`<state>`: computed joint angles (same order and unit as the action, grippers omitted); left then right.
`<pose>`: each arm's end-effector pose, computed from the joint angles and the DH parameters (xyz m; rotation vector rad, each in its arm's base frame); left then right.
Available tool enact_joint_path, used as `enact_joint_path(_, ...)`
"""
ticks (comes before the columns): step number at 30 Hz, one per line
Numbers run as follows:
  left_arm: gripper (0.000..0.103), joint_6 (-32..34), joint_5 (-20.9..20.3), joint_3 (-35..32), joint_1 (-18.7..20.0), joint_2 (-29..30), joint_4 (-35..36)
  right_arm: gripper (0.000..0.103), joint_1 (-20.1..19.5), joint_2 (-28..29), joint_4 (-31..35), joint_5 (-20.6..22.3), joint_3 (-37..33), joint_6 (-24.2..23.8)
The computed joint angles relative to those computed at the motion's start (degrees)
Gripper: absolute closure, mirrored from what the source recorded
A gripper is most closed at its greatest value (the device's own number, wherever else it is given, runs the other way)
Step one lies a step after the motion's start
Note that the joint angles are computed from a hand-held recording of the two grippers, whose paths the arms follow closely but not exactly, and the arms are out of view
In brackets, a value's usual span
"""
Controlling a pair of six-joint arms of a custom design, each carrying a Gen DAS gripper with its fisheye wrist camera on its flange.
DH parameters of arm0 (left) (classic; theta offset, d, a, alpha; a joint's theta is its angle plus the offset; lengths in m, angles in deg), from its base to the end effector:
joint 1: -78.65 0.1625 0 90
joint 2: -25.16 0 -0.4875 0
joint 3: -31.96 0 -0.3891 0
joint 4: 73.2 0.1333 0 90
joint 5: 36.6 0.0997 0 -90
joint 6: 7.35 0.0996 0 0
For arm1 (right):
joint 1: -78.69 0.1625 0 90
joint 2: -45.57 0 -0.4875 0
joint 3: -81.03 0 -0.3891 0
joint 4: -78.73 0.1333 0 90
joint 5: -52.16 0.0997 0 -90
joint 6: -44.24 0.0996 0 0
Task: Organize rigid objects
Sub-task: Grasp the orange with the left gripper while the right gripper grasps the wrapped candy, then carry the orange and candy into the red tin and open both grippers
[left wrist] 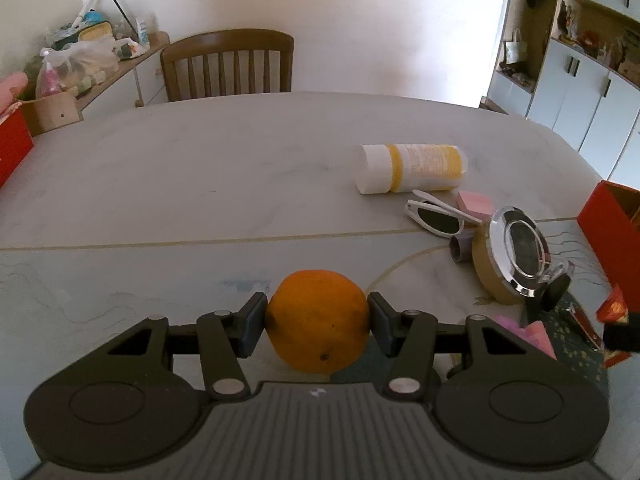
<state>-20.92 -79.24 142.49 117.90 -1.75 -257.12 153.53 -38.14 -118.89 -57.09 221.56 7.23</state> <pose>-0.3247 -0.5321 -0.0521 0.6829 2.3313 -0.7518 -0.0082 -0.4145 0.3392 0.2584 -2.3323 0.8231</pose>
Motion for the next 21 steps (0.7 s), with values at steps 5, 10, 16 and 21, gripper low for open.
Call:
enact_joint_path(5,0.049,-1.8,-0.5,1.5,-1.5,-2.0,1.3,0.085,0.4,-3.1,0.7,0.1,0.2,1.0)
enact_joint_path(10,0.049,-3.3,-2.0,1.9,-3.6,-3.8,3.6,0.085,-0.1,-7.1,2.3,1.2,0.2,1.6)
enact_joint_path(16,0.049,-5.6,-5.2,0.3,-6.2,-4.3,7.2,0.085,-3.0,-11.8,5.3,4.0,-0.6,0.7)
enact_joint_path(21,0.049,-5.7,-6.5,-2.1,-9.0,-2.8,8.9,0.085,-6.7,-14.9,8.1,7.8,-1.8,-2.4)
